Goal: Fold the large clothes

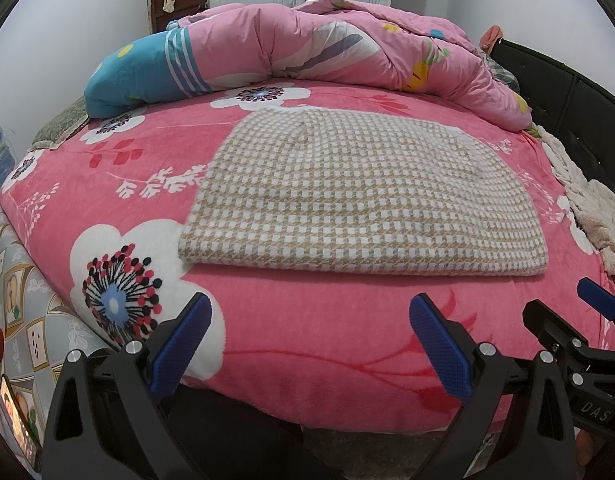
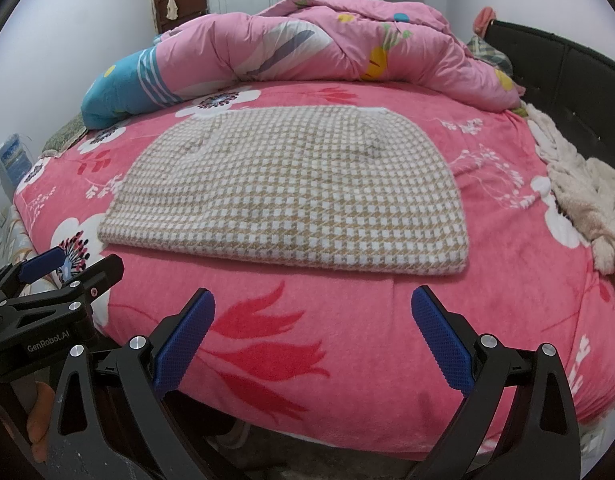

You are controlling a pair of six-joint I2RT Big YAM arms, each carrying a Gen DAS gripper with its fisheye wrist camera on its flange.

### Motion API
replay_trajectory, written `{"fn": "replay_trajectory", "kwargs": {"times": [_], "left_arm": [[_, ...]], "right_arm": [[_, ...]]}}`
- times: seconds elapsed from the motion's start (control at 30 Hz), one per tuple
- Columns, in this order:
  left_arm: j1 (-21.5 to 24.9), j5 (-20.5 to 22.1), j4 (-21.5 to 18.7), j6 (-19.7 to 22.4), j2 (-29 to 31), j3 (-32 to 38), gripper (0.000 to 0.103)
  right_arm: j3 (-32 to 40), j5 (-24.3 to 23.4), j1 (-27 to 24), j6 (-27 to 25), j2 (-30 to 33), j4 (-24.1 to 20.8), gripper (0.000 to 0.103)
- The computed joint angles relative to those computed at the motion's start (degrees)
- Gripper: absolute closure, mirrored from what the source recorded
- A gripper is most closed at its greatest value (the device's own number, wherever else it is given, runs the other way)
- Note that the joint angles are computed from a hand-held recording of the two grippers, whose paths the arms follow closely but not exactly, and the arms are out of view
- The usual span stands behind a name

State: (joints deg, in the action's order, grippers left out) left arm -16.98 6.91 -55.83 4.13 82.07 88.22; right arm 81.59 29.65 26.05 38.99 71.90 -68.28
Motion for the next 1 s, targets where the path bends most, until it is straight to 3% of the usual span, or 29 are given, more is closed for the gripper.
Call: {"fn": "replay_trajectory", "kwargs": {"times": [1.0], "left_arm": [[0.03, -0.04, 0.10, -0.03, -0.08, -0.11, 0.005]], "right_arm": [[-0.07, -0.33, -0.25, -0.47, -0.09, 0.20, 0.008]]}}
